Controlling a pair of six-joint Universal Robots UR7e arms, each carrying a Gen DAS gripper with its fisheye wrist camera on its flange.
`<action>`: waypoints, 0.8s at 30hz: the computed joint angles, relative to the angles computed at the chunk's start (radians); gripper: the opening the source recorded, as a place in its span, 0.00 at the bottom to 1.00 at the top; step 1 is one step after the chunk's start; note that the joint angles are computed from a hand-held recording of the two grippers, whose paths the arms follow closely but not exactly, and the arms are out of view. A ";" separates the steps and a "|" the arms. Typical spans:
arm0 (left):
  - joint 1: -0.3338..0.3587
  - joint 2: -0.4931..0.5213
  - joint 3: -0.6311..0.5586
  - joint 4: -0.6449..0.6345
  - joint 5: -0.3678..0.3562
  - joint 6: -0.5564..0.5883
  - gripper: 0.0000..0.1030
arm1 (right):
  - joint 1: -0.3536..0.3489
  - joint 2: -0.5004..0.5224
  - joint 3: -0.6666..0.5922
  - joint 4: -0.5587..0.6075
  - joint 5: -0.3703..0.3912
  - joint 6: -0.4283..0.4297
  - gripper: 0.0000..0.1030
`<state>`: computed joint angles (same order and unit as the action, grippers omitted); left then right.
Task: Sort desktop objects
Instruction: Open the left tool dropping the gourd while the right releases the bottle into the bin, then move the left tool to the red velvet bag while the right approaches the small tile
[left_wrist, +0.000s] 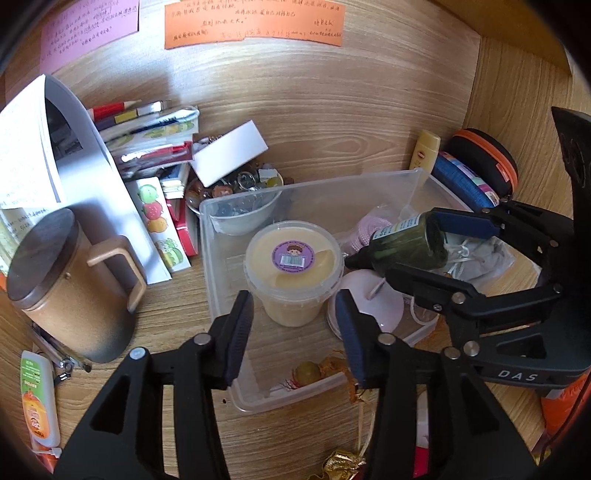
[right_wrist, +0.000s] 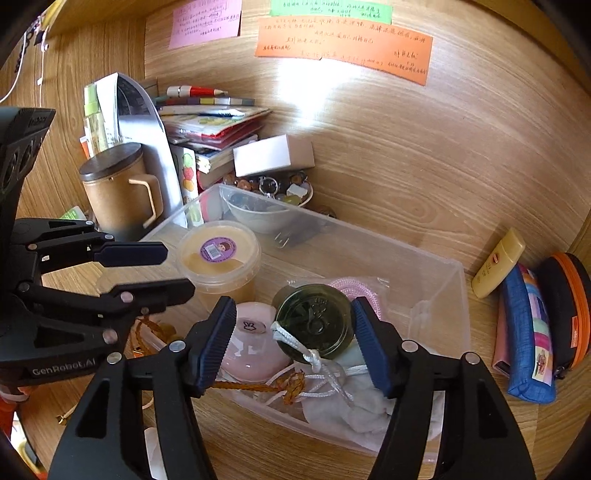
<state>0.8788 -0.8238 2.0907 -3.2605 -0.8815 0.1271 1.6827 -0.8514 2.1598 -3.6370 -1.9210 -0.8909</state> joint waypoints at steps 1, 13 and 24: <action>-0.001 -0.003 0.003 -0.004 -0.001 0.000 0.47 | 0.002 -0.001 0.005 -0.013 0.001 -0.006 0.59; -0.035 -0.034 0.045 -0.046 0.046 -0.012 0.64 | 0.031 -0.011 0.064 -0.179 -0.003 -0.089 0.83; -0.084 -0.068 0.124 -0.079 0.100 -0.058 0.90 | 0.011 -0.141 0.166 -0.140 0.041 -0.027 0.91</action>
<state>0.7952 -0.8917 2.2142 -3.3393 -0.7813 0.0688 1.6933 -0.9925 2.3258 -3.7772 -1.8803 -0.9180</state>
